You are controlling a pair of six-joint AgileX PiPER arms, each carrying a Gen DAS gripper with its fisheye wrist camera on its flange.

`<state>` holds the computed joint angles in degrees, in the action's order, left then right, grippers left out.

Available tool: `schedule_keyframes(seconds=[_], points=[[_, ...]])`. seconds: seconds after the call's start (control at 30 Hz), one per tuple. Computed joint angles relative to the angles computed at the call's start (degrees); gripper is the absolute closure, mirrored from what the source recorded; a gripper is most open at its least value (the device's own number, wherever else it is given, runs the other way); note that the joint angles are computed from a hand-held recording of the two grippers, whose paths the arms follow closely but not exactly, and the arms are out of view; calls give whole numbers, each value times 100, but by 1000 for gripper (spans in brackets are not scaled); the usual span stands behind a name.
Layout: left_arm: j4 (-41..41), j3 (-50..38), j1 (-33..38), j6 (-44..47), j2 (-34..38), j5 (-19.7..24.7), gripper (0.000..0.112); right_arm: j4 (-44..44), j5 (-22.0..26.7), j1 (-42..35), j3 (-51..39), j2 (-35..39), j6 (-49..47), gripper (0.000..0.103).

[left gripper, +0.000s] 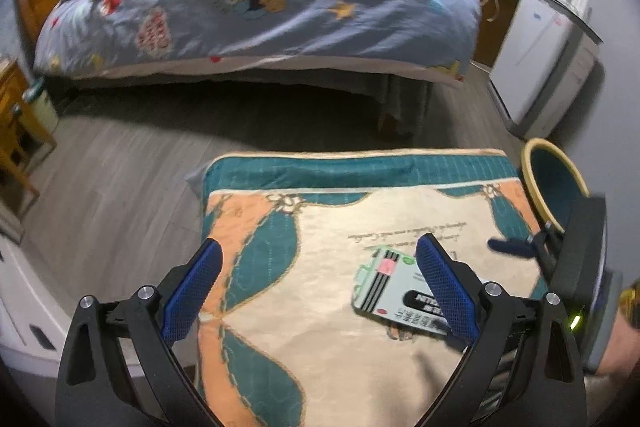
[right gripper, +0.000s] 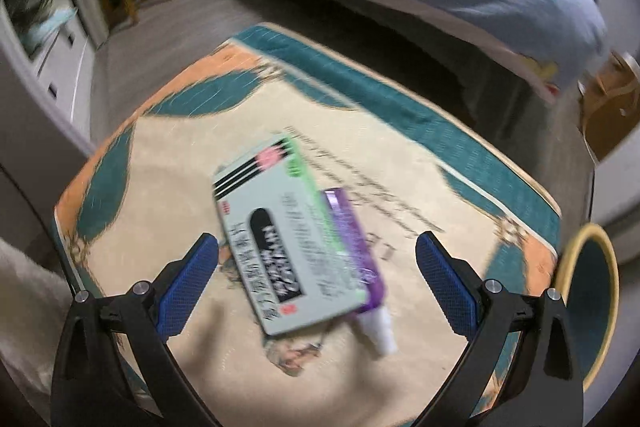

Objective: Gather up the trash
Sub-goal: 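Grasp the green-and-white COLTALIN medicine box with the right tool, then grasp purple spray bottle with left tool while right tool holds the box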

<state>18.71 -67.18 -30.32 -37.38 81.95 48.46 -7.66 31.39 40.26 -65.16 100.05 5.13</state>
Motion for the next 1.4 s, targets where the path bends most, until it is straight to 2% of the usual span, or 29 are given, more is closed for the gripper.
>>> schedule_keyframes(seconds=[0.27, 0.33, 0.37, 0.47, 0.5, 0.6, 0.73, 0.83, 0.93, 1.07, 1.23, 1.4], points=[[-476, 112, 521, 135, -19, -80, 16, -1179, -30, 490, -87, 610, 499, 6], [-562, 127, 582, 172, -11, -100, 16, -1809, -58, 676, -7, 685, 830, 7], [-595, 130, 605, 196, -3, -112, 16, -1979, -91, 720, 42, 682, 886, 10], [-635, 124, 609, 210, 23, -124, 16, -2618, -30, 875, 92, 713, 1282, 30], [-647, 117, 603, 210, 35, -122, 16, -2633, -47, 853, 110, 692, 1314, 30], [-658, 100, 577, 202, 53, -117, 16, -2063, -165, 628, 113, 553, 914, 30], [-650, 67, 515, 155, 62, -131, 16, -1323, -59, 357, 194, 103, 398, 31], [-491, -4, 369, -10, 159, -103, 16, -1064, 422, 105, 89, -144, 308, 31], [107, -190, -91, -463, 470, 103, 16, -420, 973, -664, -42, -584, 5, 30], [336, -526, -642, -587, 1078, 177, 16, -225, 975, -1493, 152, -1193, -53, 30], [264, -951, -1105, -830, 1872, 160, 16, 719, 837, -2558, 80, -1267, -424, 30], [339, -1379, -1516, -1400, 2740, 132, 16, 911, 735, -2801, 140, -1206, -603, 30]])
